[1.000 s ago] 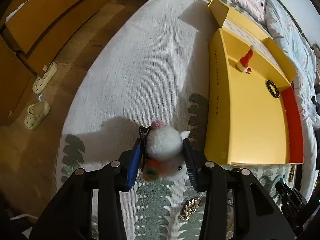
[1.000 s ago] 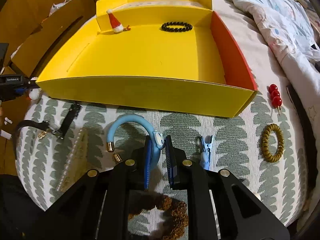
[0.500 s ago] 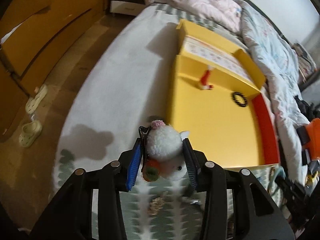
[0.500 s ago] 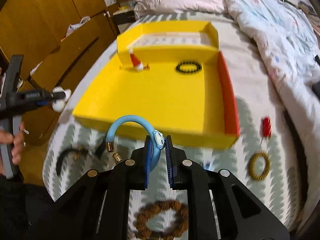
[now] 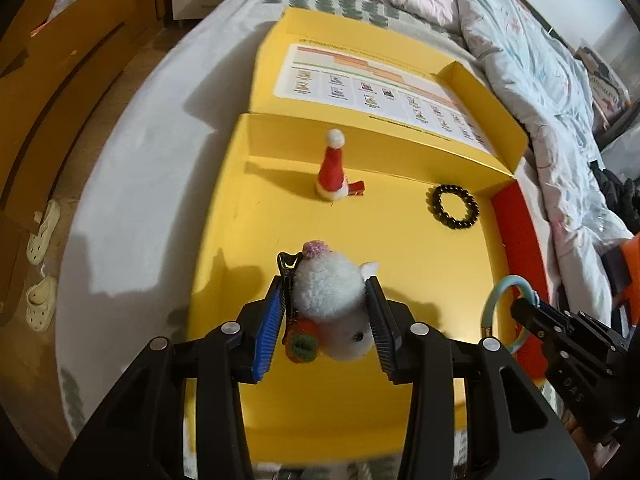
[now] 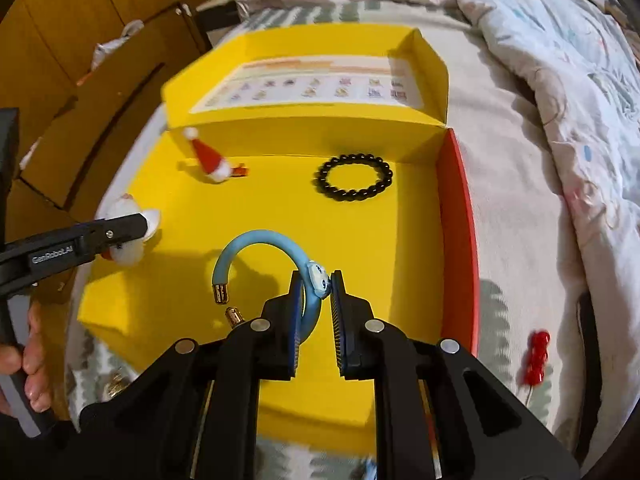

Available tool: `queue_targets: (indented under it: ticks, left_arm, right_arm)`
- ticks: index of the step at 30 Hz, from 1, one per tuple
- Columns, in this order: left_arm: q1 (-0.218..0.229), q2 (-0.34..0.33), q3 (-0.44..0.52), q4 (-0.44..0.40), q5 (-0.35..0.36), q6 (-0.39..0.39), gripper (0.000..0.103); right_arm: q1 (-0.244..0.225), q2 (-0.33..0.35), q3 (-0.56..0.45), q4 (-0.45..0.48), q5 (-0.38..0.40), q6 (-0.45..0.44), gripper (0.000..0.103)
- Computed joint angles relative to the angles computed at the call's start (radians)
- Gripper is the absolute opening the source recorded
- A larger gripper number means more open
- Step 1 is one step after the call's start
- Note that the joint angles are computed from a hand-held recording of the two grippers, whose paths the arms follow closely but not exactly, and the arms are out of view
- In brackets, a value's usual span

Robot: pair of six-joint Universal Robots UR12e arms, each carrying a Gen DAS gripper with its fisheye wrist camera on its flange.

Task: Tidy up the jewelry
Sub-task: 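Place the bangle in the box with right tool while left tool places the bunny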

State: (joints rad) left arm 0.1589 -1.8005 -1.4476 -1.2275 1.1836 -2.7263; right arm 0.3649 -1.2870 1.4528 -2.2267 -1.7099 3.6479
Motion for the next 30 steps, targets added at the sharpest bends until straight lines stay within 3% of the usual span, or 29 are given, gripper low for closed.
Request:
queue_targets:
  ticks: [13, 21, 24, 30]
  left_arm:
    - [-0.061, -0.080, 0.053, -0.029, 0.080, -0.008, 0.041]
    - [-0.067, -0.086, 0.058, -0.032, 0.086, -0.027, 0.043]
    - [-0.064, -0.089, 0.064, -0.038, 0.086, -0.035, 0.050]
    - [-0.055, -0.089, 0.077, -0.041, 0.083, -0.046, 0.054]
  right_arm:
    - [-0.047, 0.084, -0.057, 0.074, 0.048, -0.064, 0.015]
    - [-0.050, 0.091, -0.066, 0.079, 0.047, -0.069, 0.019]
    - [-0.045, 0.090, -0.068, 0.066, 0.025, -0.069, 0.020]
    - [-0.038, 0.067, -0.059, 0.040, -0.012, -0.055, 0.022]
